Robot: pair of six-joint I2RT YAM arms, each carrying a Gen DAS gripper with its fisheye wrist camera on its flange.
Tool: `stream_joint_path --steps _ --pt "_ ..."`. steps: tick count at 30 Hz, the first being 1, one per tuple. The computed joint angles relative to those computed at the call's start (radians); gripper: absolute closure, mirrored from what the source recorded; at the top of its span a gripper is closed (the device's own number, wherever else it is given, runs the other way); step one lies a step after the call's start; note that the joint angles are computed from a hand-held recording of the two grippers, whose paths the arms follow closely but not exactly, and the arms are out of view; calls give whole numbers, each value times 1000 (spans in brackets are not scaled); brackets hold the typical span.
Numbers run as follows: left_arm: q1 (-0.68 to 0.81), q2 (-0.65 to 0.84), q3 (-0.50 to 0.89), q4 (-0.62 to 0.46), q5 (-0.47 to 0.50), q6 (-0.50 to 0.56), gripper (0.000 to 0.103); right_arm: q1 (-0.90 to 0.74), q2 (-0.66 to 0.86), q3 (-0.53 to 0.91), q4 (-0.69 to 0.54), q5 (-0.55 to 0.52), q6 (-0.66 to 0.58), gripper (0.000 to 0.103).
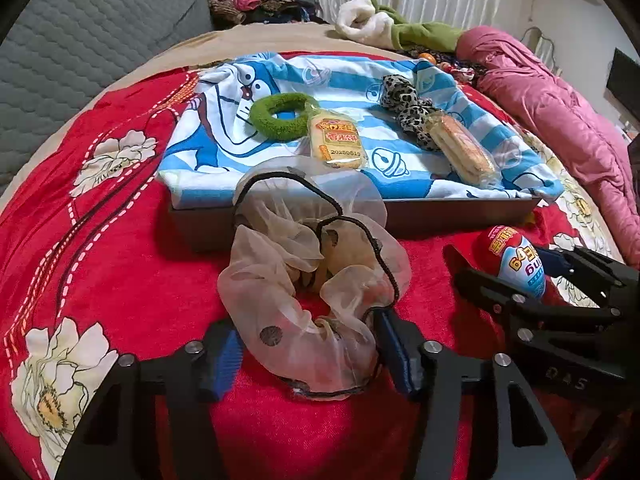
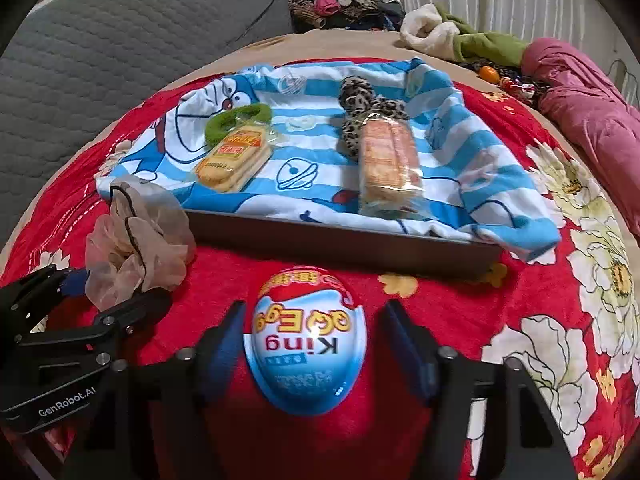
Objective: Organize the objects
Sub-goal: 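Close the left tool on the beige mesh scrunchie while the right tool grasps the Kinder egg, then lift the scrunchie and Kinder egg and carry both over the striped tray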
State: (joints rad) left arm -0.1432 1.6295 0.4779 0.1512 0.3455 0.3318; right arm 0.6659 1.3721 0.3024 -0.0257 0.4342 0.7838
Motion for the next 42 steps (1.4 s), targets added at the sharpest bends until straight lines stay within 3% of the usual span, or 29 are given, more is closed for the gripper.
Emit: stream_joint_path --steps 2,6,11,15,25,42 --pt "3 2 4 -8 13 4 47 -3 13 9 1 -8 -7 48" --pt "8 11 17 -29 30 8 51 -4 25 21 -10 -6 -4 48" --pt "6 16 23 -38 40 14 85 1 12 11 -6 -6 13 49" --pt "3 9 15 -37 47 -1 92 18 2 4 -10 1 33 49" --pt "31 -47 -5 -69 85 2 94 89 -48 -7 -53 26 104 49" --pt "112 -266 -114 -163 92 75 94 318 -101 30 -262 127 338 49"
